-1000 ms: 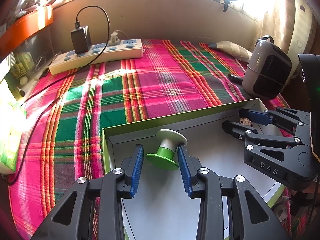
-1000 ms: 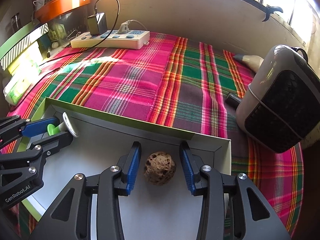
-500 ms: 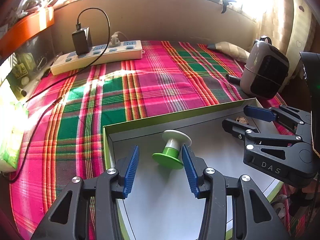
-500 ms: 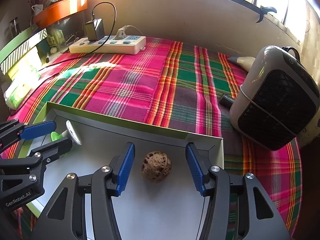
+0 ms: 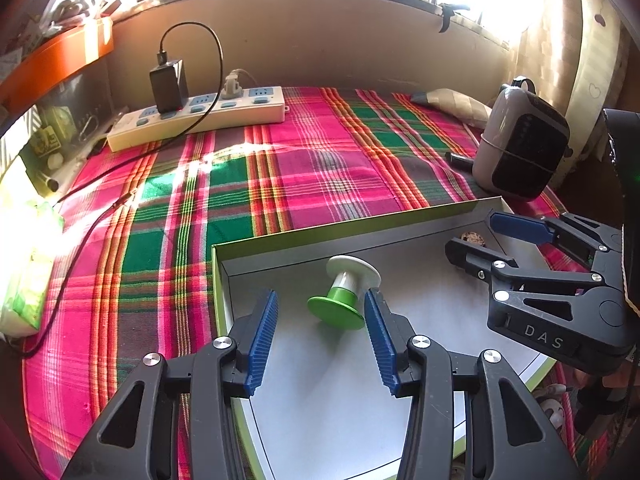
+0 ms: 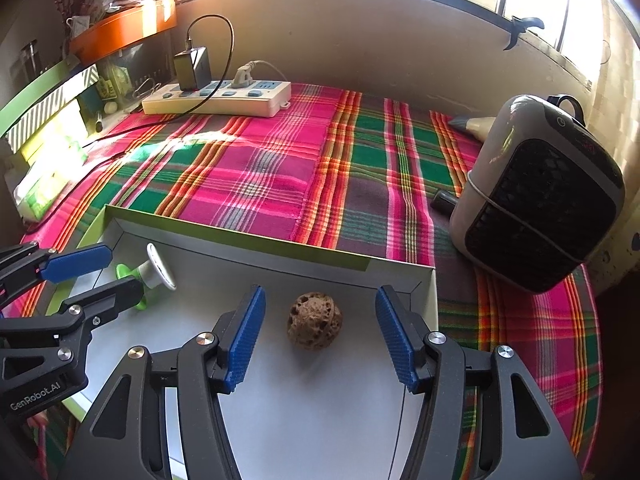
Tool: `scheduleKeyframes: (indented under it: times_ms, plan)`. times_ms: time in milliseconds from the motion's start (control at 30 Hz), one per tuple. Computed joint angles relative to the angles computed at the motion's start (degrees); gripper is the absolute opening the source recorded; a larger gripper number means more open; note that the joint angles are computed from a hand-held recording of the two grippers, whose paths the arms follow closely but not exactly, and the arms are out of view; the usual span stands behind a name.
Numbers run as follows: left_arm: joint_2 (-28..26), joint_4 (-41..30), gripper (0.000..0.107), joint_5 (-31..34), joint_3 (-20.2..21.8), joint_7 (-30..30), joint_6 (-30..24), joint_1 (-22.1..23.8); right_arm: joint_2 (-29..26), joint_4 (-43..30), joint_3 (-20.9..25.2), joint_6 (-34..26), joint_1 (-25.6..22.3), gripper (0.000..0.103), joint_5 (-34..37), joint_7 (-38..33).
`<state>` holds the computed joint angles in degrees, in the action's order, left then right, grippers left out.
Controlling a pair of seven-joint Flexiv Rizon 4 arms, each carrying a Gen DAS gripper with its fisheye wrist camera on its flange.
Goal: Organize objects
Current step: 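Open both grippers to drop the walnut ball and spool toy into the lid, then withdraw both grippers from the lid back toward the remaining items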
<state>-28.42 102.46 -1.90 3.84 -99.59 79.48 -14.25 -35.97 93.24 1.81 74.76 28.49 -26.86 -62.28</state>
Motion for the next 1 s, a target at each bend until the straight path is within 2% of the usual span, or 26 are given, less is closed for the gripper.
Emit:
scheduleKeyframes:
  times_ms: [300, 533, 600, 767, 1000]
  plan:
    - [1.57, 2.09, 0.044, 0.24, 0.24, -0.92, 1.44, -0.22, 1.54, 2.56, -1.10, 1.93, 0.64, 0.059, -0.76, 1.86]
    - [2.88, 3.52, 0.044, 2.05, 2.26, -2.97, 2.14, -2.01, 3.33, 5.51, -2.24, 3.88, 1.35, 0.059, -2.04, 4.03]
    - [3.32, 3.79, 0.044, 3.36, 3.64, -4.50, 2.43, -3.11, 3.97, 6.57, -3.07, 4.81, 1.80, 0.059, -2.78, 5.15]
    - [4.71, 5.74, 0.044, 4.58, 4.07, -6.46, 3.50, -3.42, 5.81, 9.69, -5.18, 7.30, 2.95, 0.059, -4.94, 8.21]
    - [7.09, 7.61, 0.044, 9.82, 7.92, -12.05, 4.11, -6.62, 8.82, 15.49, -11.29, 13.15, 6.78, 0.059, -10.09, 14.64]
